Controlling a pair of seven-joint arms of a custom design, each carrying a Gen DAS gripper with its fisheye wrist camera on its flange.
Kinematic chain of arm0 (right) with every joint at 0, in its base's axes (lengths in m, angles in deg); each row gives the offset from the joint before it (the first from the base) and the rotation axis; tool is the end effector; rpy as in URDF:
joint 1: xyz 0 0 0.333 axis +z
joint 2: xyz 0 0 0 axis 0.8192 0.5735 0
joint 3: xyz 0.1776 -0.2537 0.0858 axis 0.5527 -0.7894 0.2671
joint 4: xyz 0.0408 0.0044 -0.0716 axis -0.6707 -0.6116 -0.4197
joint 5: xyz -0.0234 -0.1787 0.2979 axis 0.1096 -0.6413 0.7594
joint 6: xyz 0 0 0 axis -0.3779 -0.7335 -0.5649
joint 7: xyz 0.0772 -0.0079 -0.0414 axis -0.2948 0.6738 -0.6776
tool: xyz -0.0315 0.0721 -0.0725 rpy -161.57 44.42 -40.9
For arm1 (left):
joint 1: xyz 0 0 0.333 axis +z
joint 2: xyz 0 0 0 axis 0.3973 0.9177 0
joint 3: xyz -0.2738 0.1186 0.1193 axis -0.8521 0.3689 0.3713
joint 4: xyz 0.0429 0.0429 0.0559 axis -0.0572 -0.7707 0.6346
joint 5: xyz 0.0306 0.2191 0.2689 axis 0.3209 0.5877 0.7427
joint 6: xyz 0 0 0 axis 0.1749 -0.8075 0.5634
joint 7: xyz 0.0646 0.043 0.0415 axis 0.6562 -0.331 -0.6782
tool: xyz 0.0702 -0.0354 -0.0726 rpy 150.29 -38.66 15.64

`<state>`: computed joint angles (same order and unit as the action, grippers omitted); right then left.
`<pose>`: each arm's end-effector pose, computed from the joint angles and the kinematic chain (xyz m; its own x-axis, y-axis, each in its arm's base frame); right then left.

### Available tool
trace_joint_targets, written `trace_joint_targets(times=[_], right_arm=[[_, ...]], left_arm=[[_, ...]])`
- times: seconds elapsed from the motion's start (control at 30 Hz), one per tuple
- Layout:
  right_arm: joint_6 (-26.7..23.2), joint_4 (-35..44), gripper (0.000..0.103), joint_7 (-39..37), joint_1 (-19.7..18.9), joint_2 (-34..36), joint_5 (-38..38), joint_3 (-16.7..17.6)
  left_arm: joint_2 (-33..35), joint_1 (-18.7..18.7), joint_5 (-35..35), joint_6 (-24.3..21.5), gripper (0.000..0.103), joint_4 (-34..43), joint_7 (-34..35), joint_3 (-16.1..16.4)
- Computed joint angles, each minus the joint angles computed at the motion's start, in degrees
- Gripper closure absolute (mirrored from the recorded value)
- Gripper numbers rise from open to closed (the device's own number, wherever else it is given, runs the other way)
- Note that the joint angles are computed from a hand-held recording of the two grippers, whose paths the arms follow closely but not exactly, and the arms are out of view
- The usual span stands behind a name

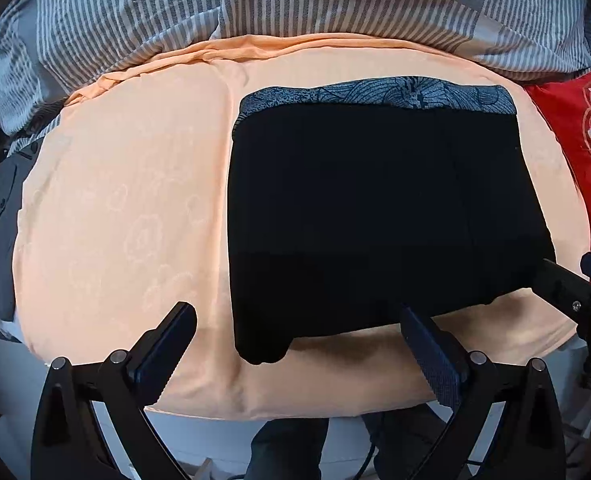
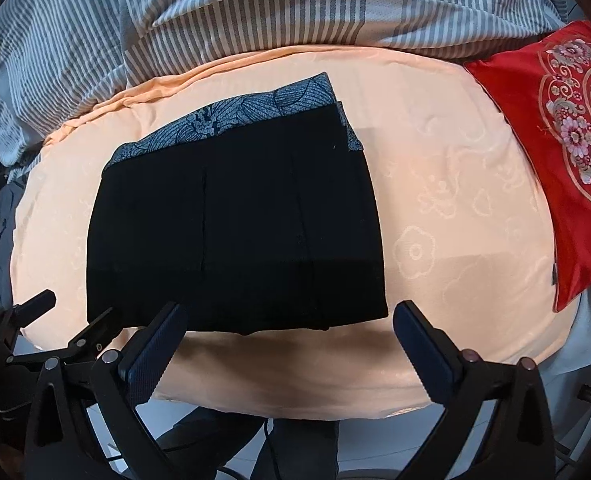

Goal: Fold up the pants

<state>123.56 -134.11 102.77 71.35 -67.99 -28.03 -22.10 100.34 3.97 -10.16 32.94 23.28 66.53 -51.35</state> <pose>0.5419 0.1860 0.5717 -0.3834 -0.9227 -0.0405 -0.8971 0.3824 -0.2215 0.6141 -0.2767 0.5736 -0.3582 -0.9334 0.0198 -0.9261 0.3525 -0.1347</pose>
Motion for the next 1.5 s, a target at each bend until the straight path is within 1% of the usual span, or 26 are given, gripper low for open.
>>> trace_joint_targets(times=[0.67,1.1,1.5], right_arm=[[0.12,-0.69,0.000,-0.58,0.19,-0.03,0.90,0.25],[-0.63,0.02,0.000,-1.08,0.25,0.31,0.71,0.20],[-0.98,0.83,0.000,-1.89,0.24,0.72,0.53,0.17]], left_arm=[[-1.31,-0.35,0.05,0.16,0.000,-2.21,0.21,-0.29],[-2.66,-0.38,0.74,1.89,0.000,-4.72,0.12,-0.32],[-1.86,-0.49,0.72,1.03,0.000,-3.47,-0.40,-0.32]])
